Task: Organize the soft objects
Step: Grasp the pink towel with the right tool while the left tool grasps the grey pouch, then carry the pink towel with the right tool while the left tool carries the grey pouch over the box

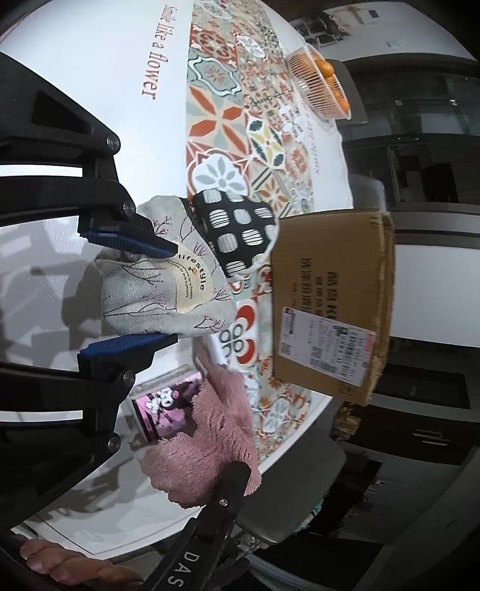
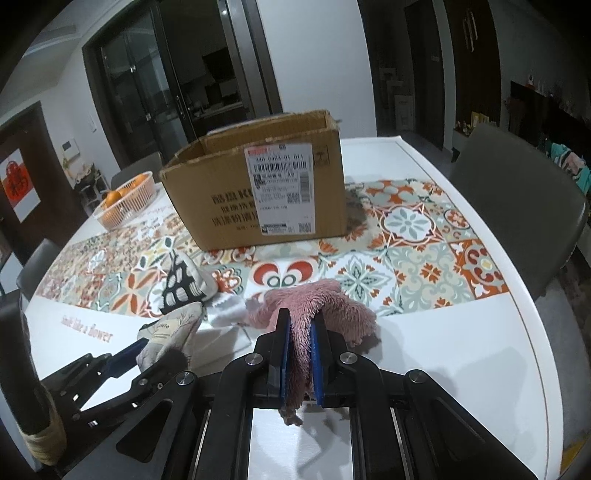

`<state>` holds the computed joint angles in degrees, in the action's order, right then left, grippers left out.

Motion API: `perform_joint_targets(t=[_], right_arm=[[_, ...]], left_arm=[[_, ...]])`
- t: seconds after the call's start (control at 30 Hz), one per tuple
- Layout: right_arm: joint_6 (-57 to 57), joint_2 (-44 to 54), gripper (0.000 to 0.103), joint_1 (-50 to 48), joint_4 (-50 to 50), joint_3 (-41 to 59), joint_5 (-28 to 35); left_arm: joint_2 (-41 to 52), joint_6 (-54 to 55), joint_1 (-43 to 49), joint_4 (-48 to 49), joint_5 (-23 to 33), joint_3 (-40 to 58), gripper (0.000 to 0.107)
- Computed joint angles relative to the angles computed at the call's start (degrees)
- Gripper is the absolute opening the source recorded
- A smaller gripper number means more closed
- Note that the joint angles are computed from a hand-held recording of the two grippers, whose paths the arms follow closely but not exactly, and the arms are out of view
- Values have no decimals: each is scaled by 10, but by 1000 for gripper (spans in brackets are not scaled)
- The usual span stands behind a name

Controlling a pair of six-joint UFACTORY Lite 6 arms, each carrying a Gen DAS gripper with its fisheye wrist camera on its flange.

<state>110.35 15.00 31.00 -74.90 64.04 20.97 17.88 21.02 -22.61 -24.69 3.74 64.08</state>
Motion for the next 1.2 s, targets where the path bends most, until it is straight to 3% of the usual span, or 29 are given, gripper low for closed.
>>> perform_joint_targets(t=[0.3,1.2], right_arm=[[6,-35,11,15,-15,2,31],[-25,-40,11,13,-64,118,65]], left_arm=[[-41,163,7,-160,8,1,39],[-48,344,31,-307,16,135,39]])
